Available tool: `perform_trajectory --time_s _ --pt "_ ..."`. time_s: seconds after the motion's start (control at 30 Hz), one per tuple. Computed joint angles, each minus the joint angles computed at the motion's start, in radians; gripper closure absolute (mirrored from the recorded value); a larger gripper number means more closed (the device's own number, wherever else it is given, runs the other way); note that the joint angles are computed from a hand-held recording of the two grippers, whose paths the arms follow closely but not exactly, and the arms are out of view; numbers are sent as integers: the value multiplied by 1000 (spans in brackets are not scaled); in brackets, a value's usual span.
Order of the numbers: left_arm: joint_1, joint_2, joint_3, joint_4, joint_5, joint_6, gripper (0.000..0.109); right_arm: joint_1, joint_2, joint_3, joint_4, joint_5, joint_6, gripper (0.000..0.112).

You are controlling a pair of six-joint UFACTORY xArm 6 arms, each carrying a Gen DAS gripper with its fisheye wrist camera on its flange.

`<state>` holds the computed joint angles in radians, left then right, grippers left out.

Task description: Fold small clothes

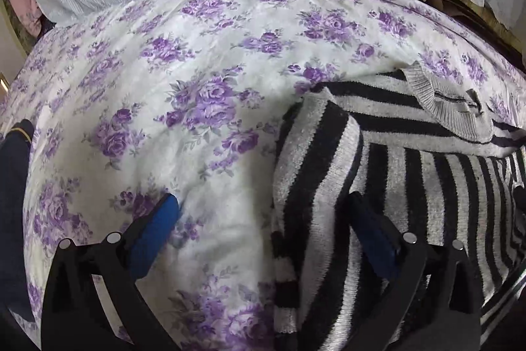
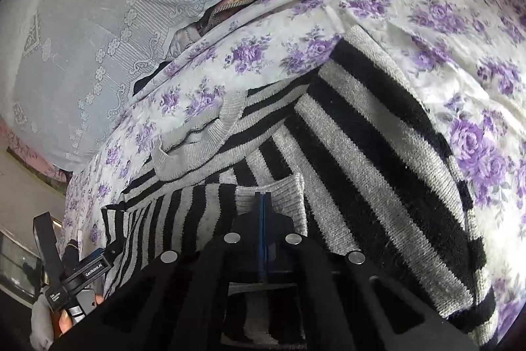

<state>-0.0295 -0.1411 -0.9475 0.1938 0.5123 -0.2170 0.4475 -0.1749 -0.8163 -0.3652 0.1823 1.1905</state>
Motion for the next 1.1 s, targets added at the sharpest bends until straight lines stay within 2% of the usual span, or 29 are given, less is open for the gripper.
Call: perform_trajectory --time_s 0.03,0.2,0.27,0.3,0.33,0.37,0.5,0.67,0.83,0.93,1.03,1.1 --pt "1 -21 18 -3 -12 3 10 5 -24 14 -16 -5 24 106" --pt "9 -182 135 -176 -31 200 11 39 -114 51 -64 -14 29 105" --pt "3 -209 165 -189 -23 230 11 69 -125 64 -10 18 -37 95" --pt "-5 -198 169 -168 -10 226 10 80 -115 61 6 60 -51 91" --pt "-13 -178 166 -112 -1 188 9 81 -102 65 33 64 -72 92" --pt "-17 -165 169 -98 -1 177 9 75 -86 81 35 25 -74 95" --pt "-5 -156 165 -182 -5 233 9 73 -84 74 -12 33 -46 97" --pt "-8 -190 205 -130 -43 191 9 71 -83 72 -50 34 -30 95" --pt "9 -201 213 -261 -38 266 9 64 -81 85 -57 0 -12 94" --pt "4 -213 228 -219 -52 220 9 66 -80 83 -83 -4 -3 87" --pt "-11 -230 258 -76 -93 108 9 77 -71 62 -139 15 16 78" --pt "-8 -230 261 -100 -94 105 9 81 -65 52 -156 25 20 75"
